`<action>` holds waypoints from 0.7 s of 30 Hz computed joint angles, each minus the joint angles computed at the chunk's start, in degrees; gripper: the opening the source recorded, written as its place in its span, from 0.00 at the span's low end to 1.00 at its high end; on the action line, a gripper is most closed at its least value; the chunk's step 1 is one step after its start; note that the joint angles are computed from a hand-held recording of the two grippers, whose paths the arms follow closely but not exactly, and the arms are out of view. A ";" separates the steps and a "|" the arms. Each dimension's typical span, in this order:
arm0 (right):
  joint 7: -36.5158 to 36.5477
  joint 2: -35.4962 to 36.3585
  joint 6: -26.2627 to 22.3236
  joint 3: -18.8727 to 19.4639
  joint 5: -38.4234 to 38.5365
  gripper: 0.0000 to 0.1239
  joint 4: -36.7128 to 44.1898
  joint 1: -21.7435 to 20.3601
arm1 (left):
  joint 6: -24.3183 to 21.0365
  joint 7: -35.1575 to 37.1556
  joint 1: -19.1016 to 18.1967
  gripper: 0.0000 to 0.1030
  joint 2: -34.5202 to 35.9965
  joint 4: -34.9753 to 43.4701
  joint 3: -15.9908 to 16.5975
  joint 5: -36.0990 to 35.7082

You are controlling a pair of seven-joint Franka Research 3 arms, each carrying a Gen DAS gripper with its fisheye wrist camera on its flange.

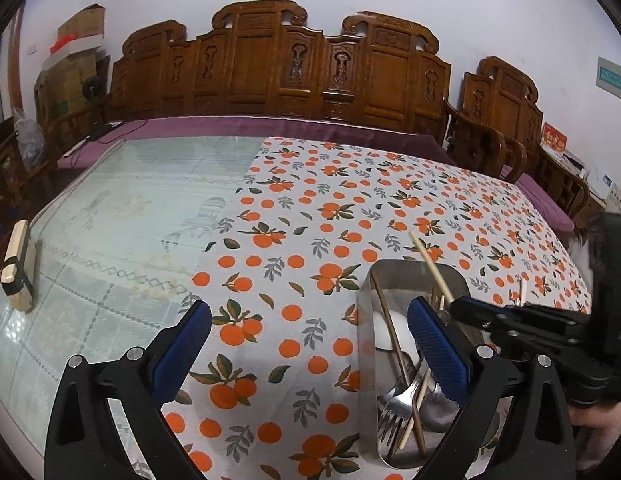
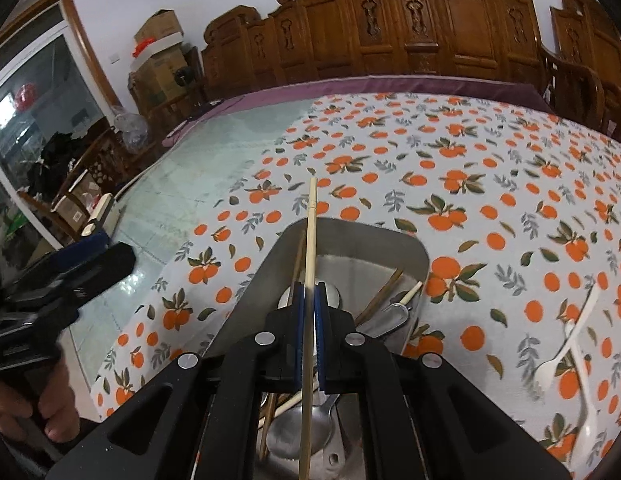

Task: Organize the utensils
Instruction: 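Lower the chopstick into the tray and open the right gripper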

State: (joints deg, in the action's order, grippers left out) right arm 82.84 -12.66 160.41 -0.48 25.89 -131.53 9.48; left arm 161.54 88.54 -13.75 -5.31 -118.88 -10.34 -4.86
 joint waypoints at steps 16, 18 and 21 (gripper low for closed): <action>-3.47 0.69 1.57 -0.88 2.94 0.07 -1.83 2.35 | 0.68 0.70 -0.46 0.92 -0.58 -0.39 0.13 -1.22; -5.61 -0.48 2.12 -1.19 3.93 0.07 -2.55 2.36 | 0.75 0.63 -0.59 0.92 -0.49 -0.36 0.05 -1.27; -7.60 -3.24 2.87 -1.66 3.99 0.07 -4.41 1.74 | 0.89 0.39 -0.92 0.92 -0.43 -0.28 -0.24 -1.22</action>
State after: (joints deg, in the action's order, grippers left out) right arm 75.23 -15.90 163.27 -2.14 29.88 -135.94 11.22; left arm 162.44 88.93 -14.66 -5.74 -119.16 -10.58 -6.09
